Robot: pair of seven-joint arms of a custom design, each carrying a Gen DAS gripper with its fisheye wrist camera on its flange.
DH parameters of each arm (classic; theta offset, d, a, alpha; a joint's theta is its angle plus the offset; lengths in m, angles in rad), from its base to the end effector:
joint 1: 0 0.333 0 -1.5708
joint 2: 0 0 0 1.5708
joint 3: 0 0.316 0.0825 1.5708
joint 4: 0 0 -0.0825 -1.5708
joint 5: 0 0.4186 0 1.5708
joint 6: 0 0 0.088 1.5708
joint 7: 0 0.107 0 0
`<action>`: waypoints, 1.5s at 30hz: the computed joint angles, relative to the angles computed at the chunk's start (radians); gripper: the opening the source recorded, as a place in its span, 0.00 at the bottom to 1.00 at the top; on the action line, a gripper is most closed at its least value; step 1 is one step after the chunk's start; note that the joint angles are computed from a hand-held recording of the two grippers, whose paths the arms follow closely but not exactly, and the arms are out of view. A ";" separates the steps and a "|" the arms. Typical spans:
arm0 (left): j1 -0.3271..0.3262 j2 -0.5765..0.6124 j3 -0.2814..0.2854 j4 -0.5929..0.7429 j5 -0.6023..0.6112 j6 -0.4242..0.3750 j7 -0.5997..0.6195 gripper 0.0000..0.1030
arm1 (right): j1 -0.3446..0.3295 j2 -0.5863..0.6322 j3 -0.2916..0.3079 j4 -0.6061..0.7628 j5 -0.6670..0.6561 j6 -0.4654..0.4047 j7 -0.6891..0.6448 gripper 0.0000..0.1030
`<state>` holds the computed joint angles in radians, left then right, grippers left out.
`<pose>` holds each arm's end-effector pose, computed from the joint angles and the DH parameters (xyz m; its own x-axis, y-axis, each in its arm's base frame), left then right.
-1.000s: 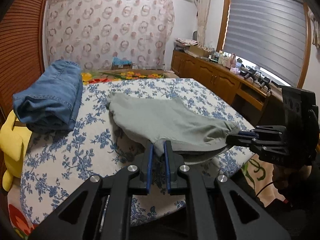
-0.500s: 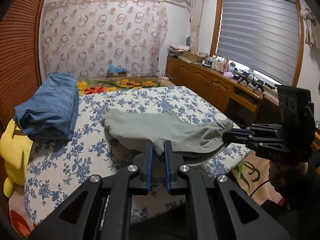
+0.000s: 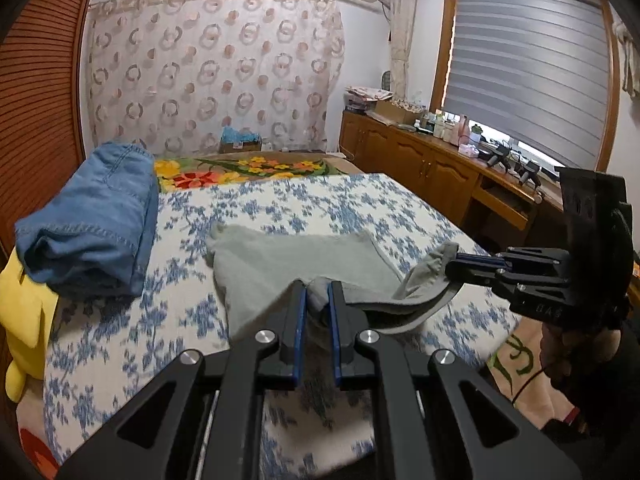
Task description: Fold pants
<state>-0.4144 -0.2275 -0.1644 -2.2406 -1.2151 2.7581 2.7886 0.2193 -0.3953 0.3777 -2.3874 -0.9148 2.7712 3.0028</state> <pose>0.4784 -0.2711 0.5111 -0.7702 -0.6232 0.1355 -0.4253 0.3435 -0.8373 0.3933 0.3238 0.5113 0.0185 -0.9906 -0.1357 -0.5621 0.1019 -0.8208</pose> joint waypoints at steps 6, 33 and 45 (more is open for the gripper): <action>0.008 0.095 -0.027 0.109 0.032 0.051 -0.013 0.08 | -0.025 0.056 -0.017 0.067 -0.059 -0.026 0.007 0.09; 0.155 0.371 -0.174 0.334 0.432 0.140 -0.357 0.19 | 0.068 0.329 -0.225 0.297 -0.088 -0.089 -0.104 0.08; 0.166 0.334 -0.153 0.259 0.430 0.064 -0.345 0.40 | 0.088 0.317 -0.246 0.287 -0.073 -0.108 -0.119 0.20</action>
<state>-0.2487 0.1064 -0.3172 -1.9821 -0.7847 2.8226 2.4441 0.3071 -0.0783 0.1315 -2.1007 -0.9874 2.6632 2.8834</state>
